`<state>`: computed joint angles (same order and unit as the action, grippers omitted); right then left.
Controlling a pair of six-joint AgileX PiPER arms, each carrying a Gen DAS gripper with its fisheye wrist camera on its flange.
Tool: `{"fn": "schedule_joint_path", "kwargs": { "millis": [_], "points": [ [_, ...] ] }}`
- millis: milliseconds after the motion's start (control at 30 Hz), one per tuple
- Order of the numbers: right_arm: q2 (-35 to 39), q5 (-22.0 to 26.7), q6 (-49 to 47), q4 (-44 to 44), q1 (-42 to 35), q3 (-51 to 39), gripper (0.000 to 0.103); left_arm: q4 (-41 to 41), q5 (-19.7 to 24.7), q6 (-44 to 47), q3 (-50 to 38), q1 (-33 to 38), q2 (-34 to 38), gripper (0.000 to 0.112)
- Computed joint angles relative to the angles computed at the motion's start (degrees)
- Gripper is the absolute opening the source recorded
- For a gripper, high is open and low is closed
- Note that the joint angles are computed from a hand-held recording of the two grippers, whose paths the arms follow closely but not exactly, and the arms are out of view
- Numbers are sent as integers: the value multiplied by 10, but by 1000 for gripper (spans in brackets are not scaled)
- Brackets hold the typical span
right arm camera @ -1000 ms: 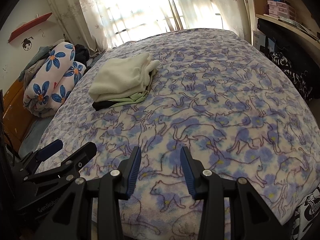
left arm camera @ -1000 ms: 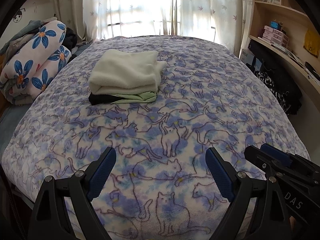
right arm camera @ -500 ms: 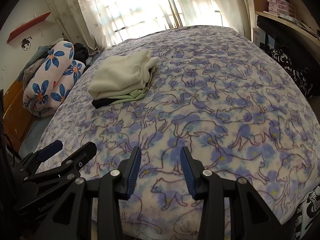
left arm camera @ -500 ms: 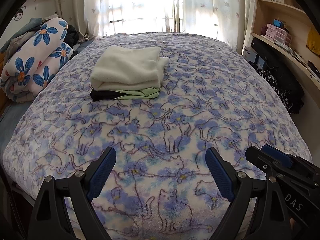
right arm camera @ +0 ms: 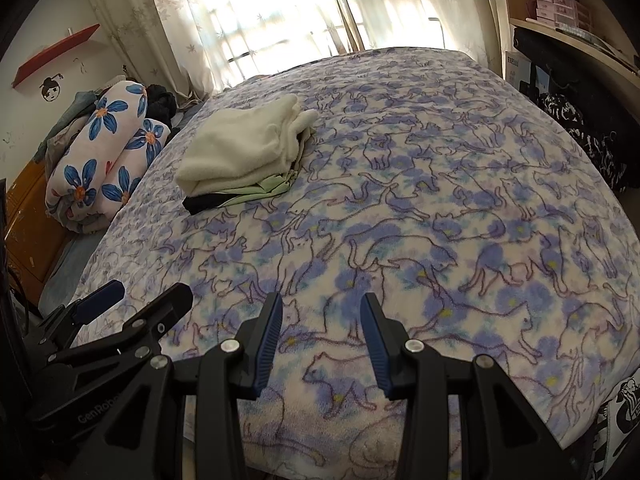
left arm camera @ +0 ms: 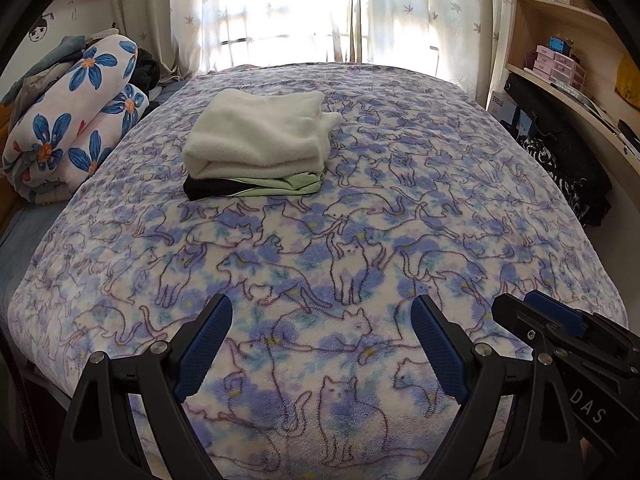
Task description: Fold large clothes
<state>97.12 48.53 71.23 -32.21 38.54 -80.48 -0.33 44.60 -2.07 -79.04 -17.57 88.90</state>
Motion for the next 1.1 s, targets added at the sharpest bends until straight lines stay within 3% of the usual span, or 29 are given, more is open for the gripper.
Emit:
{"fn": "schedule_joint_path", "kwargs": {
  "millis": [533,1100],
  "points": [
    [-1,-2,-1,1,-1,3,41,3,-15,8,16,10,-8,90],
    [4,-12,30,-11,20,17,41,33,-1,-23,7,-1,-3,90]
  ]
}}
